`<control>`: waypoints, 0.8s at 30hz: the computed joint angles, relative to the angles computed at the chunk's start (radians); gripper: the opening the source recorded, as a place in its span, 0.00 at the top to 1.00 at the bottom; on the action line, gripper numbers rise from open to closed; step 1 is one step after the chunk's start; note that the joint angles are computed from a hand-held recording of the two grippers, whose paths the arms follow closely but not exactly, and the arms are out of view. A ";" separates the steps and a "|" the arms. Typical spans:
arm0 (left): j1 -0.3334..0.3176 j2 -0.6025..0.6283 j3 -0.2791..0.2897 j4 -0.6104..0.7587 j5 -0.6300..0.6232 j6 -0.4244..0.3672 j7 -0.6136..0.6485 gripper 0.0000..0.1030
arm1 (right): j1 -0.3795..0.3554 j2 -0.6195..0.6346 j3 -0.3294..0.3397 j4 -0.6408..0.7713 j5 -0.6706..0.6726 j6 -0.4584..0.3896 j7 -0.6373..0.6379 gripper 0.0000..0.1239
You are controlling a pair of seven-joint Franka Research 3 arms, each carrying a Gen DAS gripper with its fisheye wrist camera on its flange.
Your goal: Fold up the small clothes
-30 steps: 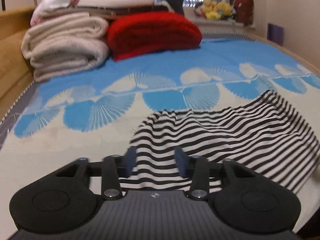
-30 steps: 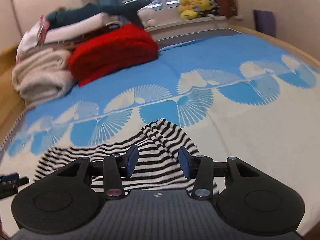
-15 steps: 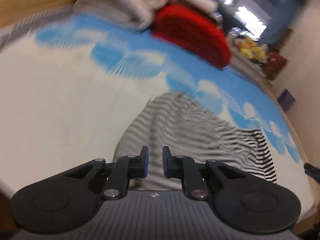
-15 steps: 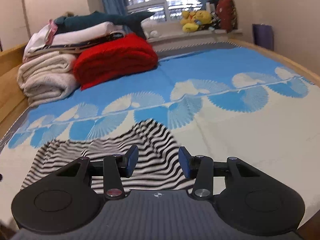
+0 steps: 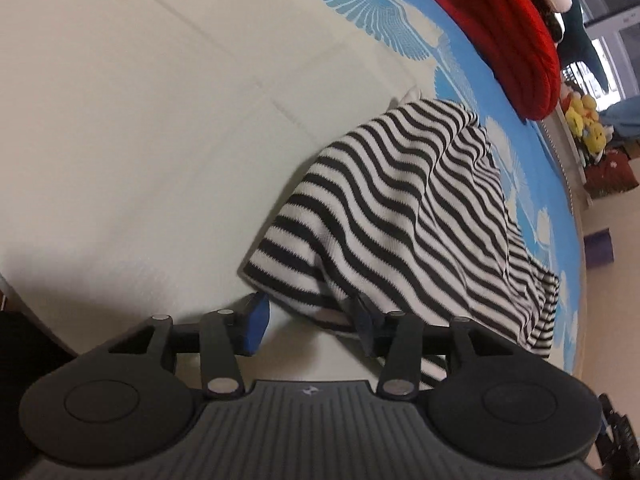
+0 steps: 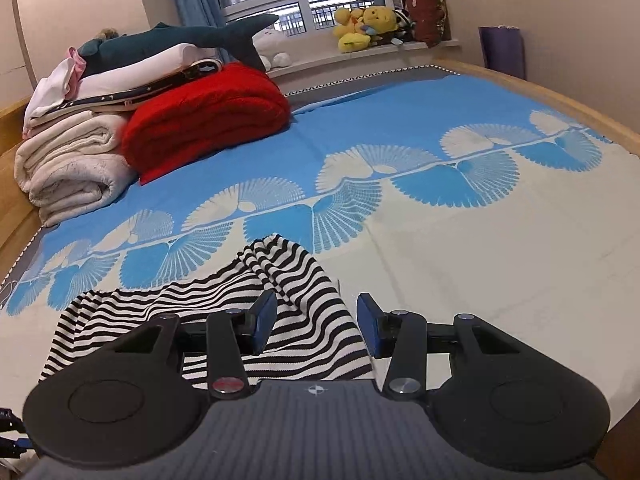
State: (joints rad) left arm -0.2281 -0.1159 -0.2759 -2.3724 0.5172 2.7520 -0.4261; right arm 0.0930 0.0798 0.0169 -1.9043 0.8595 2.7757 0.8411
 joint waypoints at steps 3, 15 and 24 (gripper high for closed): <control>0.015 0.006 -0.005 -0.002 0.051 0.009 -0.075 0.49 | 0.001 0.004 -0.001 0.002 -0.011 0.004 0.009 0.63; 0.022 0.078 0.015 0.068 0.257 -0.013 -0.266 0.51 | 0.005 0.005 -0.001 -0.013 -0.084 0.029 0.058 0.63; -0.011 0.086 0.027 0.117 0.258 -0.094 -0.142 0.85 | 0.007 0.011 -0.009 -0.021 -0.182 0.056 0.150 0.63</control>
State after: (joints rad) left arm -0.2387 -0.0297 -0.2488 -2.2552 0.7754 2.6581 -0.5678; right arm 0.0997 0.0911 0.0078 -1.9257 0.6771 2.8313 0.9913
